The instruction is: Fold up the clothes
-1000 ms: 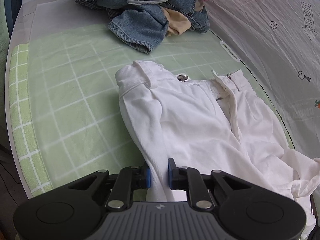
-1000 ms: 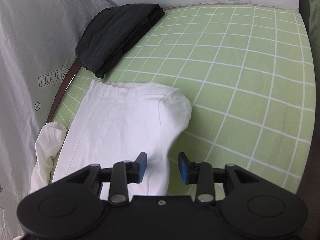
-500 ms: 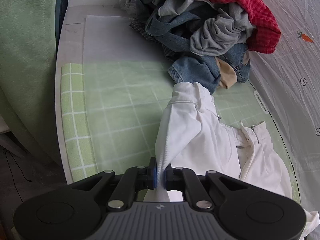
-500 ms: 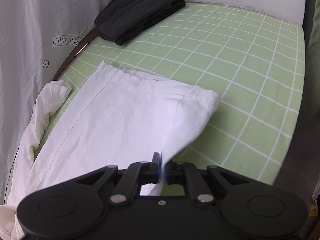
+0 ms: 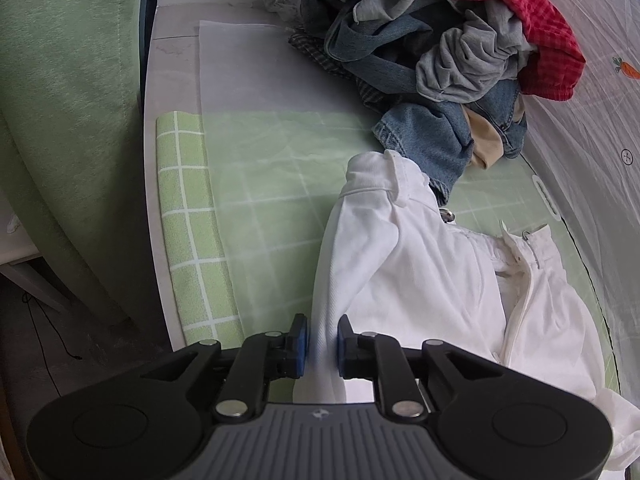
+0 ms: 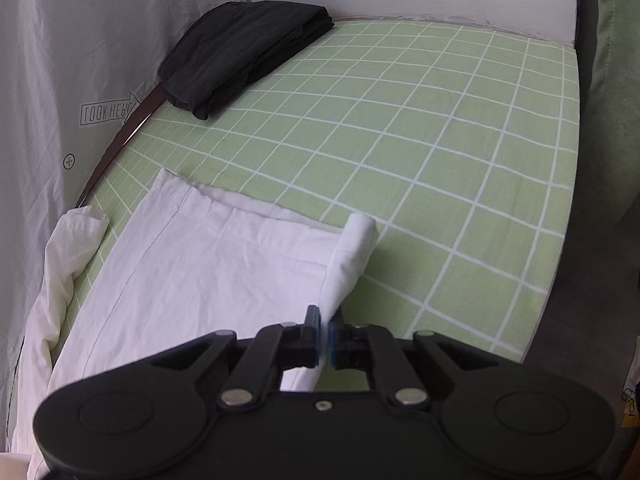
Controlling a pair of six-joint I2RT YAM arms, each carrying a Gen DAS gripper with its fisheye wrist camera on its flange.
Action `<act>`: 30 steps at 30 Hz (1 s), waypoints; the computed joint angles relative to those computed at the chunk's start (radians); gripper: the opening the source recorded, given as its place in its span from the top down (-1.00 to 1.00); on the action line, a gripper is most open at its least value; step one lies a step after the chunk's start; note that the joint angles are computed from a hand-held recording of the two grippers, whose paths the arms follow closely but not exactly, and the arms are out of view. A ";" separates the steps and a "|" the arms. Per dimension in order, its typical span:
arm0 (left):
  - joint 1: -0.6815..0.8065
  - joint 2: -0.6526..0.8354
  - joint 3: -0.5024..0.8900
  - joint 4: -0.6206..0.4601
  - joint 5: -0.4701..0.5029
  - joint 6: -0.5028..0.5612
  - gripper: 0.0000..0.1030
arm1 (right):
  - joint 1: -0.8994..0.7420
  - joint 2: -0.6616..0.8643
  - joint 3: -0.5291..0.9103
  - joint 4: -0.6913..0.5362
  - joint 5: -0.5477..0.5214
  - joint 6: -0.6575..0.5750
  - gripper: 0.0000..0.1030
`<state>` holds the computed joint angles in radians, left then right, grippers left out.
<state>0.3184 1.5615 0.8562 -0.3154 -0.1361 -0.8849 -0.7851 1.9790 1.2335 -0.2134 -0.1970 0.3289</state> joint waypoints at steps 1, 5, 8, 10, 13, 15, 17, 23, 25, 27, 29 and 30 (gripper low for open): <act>0.000 -0.002 -0.004 0.000 0.007 0.002 0.63 | 0.007 -0.015 -0.013 0.006 0.047 -0.009 0.95; -0.021 -0.006 -0.027 -0.001 0.000 0.002 0.50 | 0.022 0.002 -0.005 -0.031 0.177 -0.053 0.95; -0.028 -0.014 -0.033 -0.008 -0.004 0.022 0.47 | 0.041 0.009 0.003 -0.035 0.219 -0.125 0.93; -0.026 -0.015 -0.010 -0.047 -0.008 0.055 0.33 | 0.060 0.011 0.019 -0.047 0.252 -0.144 0.90; -0.024 -0.028 0.018 -0.099 -0.026 0.095 0.18 | 0.089 0.008 0.042 -0.061 0.314 -0.148 0.43; -0.023 -0.049 0.029 -0.123 -0.046 0.107 -0.04 | 0.114 -0.002 0.049 -0.053 0.363 -0.149 -0.03; -0.022 -0.073 0.035 -0.127 -0.070 0.114 -0.15 | 0.137 -0.011 0.055 -0.040 0.398 -0.162 -0.17; -0.027 -0.032 0.130 -0.122 -0.096 0.175 -0.28 | 0.197 0.000 0.115 -0.027 0.417 -0.175 -0.78; -0.038 0.005 0.170 -0.110 -0.070 0.186 -0.30 | 0.223 0.026 0.157 -0.049 0.408 -0.159 -0.89; -0.061 0.056 0.219 -0.102 -0.058 0.200 -0.33 | 0.249 0.058 0.207 -0.077 0.401 -0.148 -0.91; -0.083 0.110 0.273 -0.101 -0.051 0.220 -0.39 | 0.277 0.096 0.266 -0.107 0.386 -0.137 -0.93; -0.098 0.147 0.309 -0.099 -0.046 0.242 -0.41 | 0.290 0.117 0.302 -0.125 0.374 -0.125 -0.95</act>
